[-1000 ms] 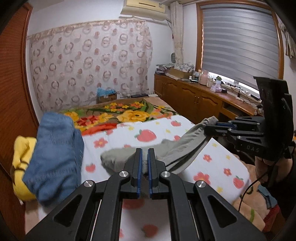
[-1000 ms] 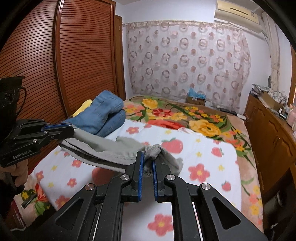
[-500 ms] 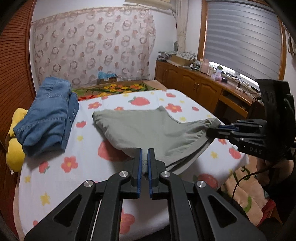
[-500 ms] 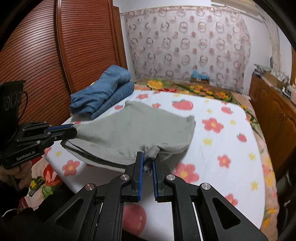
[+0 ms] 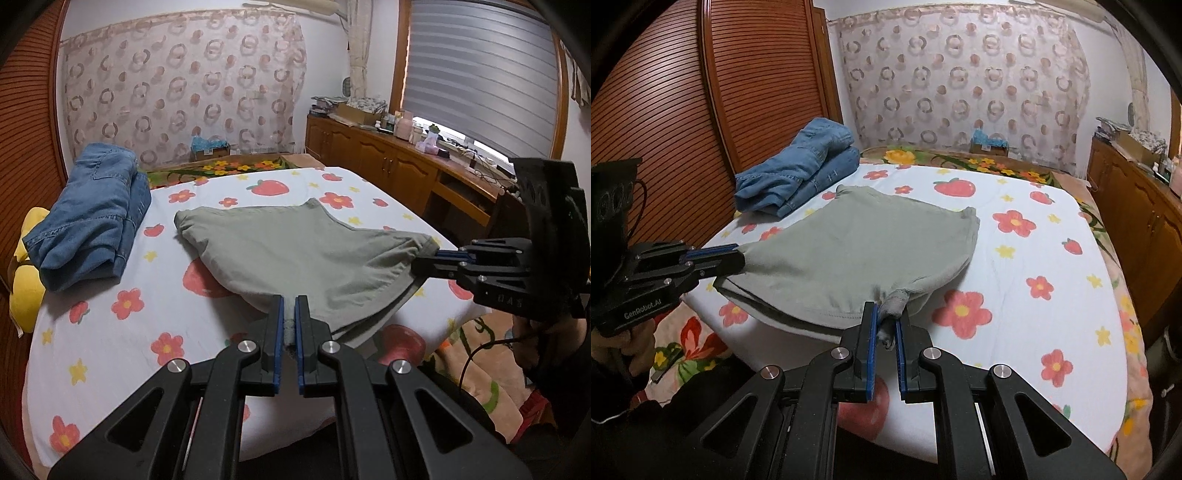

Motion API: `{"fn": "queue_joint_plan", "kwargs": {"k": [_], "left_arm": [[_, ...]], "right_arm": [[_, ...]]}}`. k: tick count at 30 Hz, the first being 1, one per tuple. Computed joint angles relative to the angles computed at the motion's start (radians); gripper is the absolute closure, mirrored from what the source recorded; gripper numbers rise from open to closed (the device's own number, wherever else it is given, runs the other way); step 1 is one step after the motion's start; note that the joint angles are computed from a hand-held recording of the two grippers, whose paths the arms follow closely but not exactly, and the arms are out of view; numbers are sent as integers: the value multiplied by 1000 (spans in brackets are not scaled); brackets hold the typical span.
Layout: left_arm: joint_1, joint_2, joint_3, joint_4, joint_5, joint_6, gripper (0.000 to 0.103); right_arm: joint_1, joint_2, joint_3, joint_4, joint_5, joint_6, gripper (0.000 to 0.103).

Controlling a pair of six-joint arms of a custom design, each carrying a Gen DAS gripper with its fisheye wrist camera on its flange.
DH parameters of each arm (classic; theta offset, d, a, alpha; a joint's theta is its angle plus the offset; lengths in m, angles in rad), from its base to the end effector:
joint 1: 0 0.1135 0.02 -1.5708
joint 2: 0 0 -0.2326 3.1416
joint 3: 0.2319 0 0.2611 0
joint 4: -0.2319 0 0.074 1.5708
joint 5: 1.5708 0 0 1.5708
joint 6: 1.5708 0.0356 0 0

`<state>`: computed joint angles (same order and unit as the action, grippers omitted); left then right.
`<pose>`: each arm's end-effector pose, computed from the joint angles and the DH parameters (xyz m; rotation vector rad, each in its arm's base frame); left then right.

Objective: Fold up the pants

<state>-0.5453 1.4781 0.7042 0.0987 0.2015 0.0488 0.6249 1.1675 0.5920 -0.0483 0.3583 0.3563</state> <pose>0.2589 -0.1654 0.1424 0.7711 2.1418 -0.4912 0.2195 0.1430 0.1768 -0.0900 2.1529 0.1752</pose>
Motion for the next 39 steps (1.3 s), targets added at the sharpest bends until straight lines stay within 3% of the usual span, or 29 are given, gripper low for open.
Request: {"fn": "queue_joint_plan", "kwargs": {"k": [15,25,31,39], "left_arm": [[19,32,-30,-2,42,-1,97],[22,-95,-76,-48,97,-6,96],[26,-52,-6,-41,93,-10,96],[43,66,156,-42,71,-16,96]], "right_arm": [[8,17,-35,12,-33,33,94],[44,-129,-111,-13,-22,78,94],[12,-139,-90,3,-15,25,94],[-95,9,12,109,-55,-58,94]]}}
